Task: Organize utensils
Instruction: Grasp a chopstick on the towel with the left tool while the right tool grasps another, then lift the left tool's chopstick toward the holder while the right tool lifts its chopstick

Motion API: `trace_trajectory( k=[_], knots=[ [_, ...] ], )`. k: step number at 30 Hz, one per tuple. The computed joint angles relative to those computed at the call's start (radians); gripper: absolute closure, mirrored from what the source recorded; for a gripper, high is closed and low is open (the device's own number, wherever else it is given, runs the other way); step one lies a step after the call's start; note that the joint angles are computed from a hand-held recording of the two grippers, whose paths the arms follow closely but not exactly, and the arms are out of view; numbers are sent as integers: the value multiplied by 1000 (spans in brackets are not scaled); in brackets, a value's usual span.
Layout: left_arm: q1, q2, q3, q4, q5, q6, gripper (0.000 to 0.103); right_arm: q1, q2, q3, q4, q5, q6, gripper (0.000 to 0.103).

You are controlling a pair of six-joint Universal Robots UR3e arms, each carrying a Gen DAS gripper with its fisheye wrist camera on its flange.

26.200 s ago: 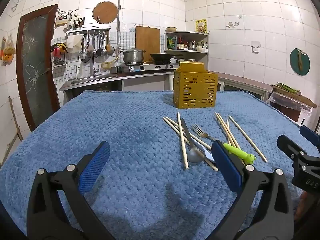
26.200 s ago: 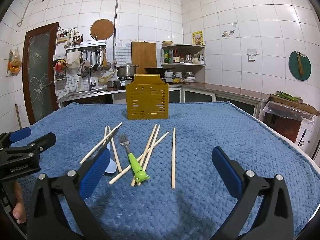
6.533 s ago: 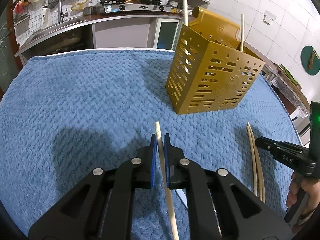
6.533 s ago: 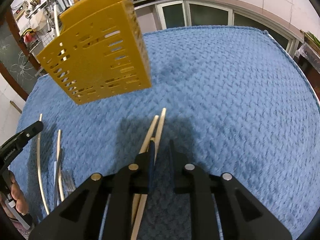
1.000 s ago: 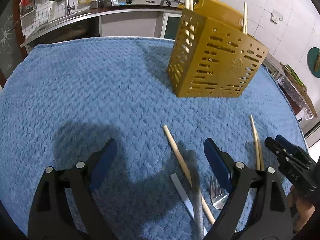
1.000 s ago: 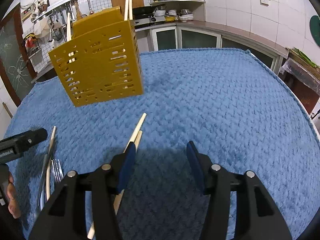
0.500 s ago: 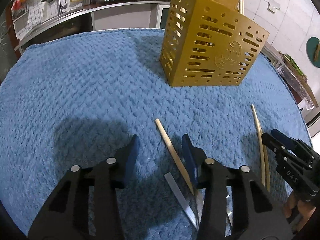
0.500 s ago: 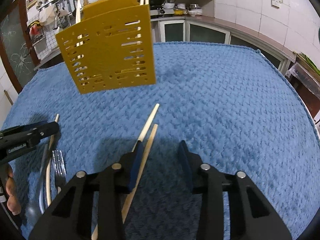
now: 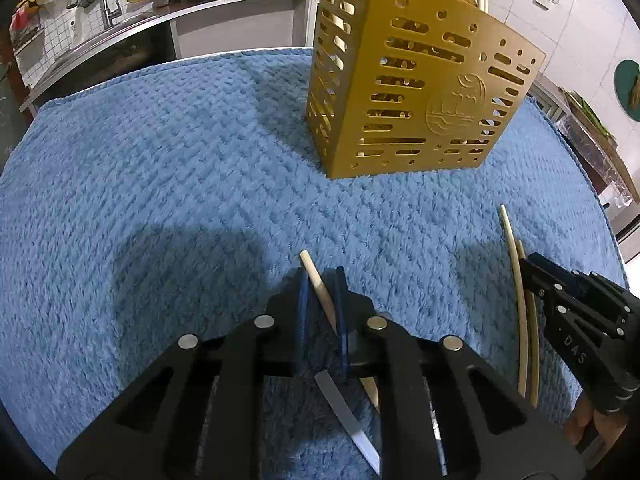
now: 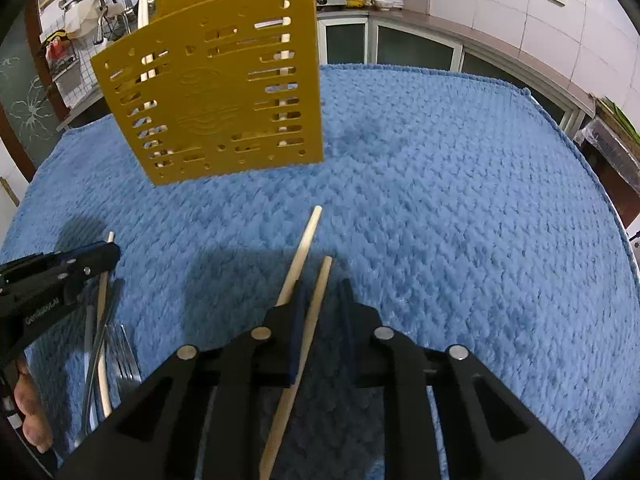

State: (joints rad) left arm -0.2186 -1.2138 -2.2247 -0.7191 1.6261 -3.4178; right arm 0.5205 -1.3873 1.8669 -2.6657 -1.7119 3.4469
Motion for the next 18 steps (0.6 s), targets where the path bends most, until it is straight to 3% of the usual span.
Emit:
trace_trajectory(
  k=[8,11,18],
  knots=[
    [-24,-102,97,-33,13,-15,93,-23,8,-71,108,35,-4,86],
    [-12,-109,101,-28,-1,-17,94,-29,7,-72,105,41,-6,93],
    [45,-26,50,-14,-54,-14,95,-103,-33,8,25,139,-1,95]
  ],
)
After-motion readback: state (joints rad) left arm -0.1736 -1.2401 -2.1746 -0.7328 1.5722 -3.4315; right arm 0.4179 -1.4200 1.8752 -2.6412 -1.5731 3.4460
